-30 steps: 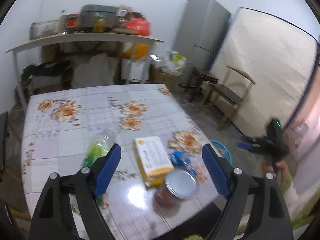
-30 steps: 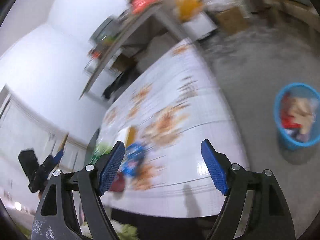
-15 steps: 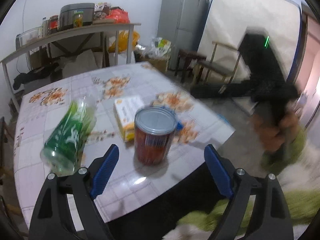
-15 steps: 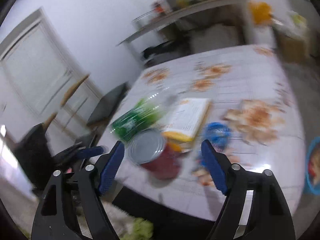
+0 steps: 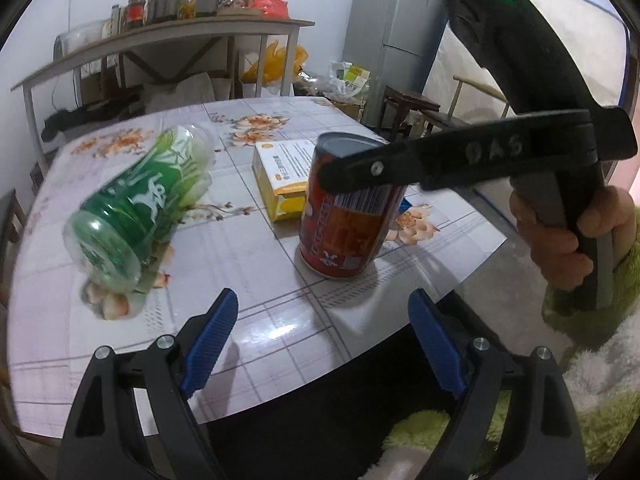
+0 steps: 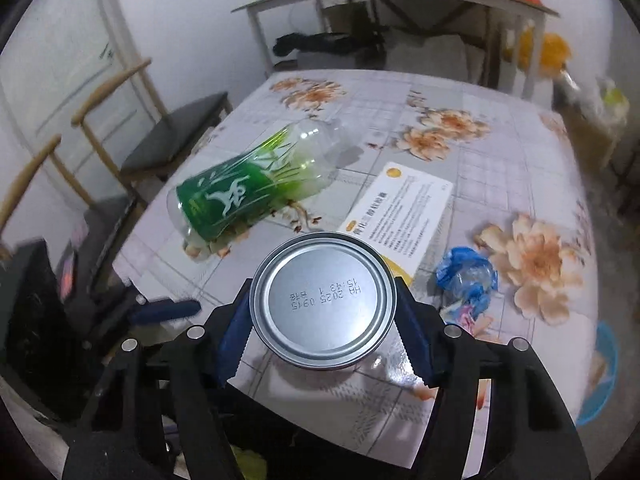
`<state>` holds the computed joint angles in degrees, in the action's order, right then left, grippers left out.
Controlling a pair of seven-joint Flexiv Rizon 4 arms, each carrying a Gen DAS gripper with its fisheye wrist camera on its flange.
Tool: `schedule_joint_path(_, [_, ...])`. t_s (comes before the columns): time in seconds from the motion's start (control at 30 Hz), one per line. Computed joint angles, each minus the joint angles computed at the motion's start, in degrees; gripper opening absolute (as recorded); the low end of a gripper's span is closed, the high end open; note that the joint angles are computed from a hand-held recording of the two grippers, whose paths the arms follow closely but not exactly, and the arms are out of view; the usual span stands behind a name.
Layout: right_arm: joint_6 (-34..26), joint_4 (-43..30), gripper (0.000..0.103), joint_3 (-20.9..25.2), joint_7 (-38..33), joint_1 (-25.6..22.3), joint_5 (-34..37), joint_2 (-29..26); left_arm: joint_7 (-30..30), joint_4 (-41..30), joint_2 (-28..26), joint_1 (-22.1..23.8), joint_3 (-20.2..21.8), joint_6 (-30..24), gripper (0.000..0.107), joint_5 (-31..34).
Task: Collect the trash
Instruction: 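Grasp the red can on the table with the right gripper, then lift the red can off the table with the right gripper, then grasp the red can with the left gripper while the right gripper releases it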
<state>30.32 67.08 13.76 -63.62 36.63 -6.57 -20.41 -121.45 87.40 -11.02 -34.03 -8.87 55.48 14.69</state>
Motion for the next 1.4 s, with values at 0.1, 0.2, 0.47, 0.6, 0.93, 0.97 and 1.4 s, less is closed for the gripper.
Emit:
schedule_joint_path(0.1, [4.18, 1.57, 0.062, 1.71, 3.34, -4.39, 10.91, 1.64, 0.38, 0.8, -0.57, 0.45, -0.25, 3.47, 0.085, -1.55])
schedule_joint_path(0.2, [9.08, 3.37, 0.062, 4.32, 3.41, -10.3, 26.18, 3.34, 2.25, 1.04, -1.0, 0.45, -0.21, 6.83, 0.085, -1.61])
schedule_joint_path(0.47, [10.24, 5.47, 0.062, 8.78, -4.6, -22.47, 67.08, 5.07, 12.18, 2.64, -1.4, 1.17, -1.72, 16.83, 0.085, -7.37])
schedule_joint_path(0.6, [9.39, 6.77, 0.062, 9.81, -10.52, -25.14, 84.25, 4.56, 20.51, 6.23, -0.5, 3.1, -4.99, 23.04, 0.085, -17.09])
schedule_joint_path(0.93, [8.25, 7.11, 0.062, 9.35, -13.0, -23.42, 95.71, 1.2, 27.45, 12.64, 2.09, 3.22, -7.22, 30.71, 0.064, -33.17])
schedule_joint_path(0.97, [8.53, 7.06, 0.062, 9.54, -12.89, -23.24, 96.66, 0.68, 27.03, 12.83, 2.3, 3.07, -6.96, 30.52, 0.064, -33.46])
schedule_joint_path(1.4, [15.03, 9.19, 0.075, 7.86, -7.48, -19.81, 85.68, 2.1, 19.25, 10.77, 3.15, 3.71, -4.36, 17.45, 0.063, -32.44])
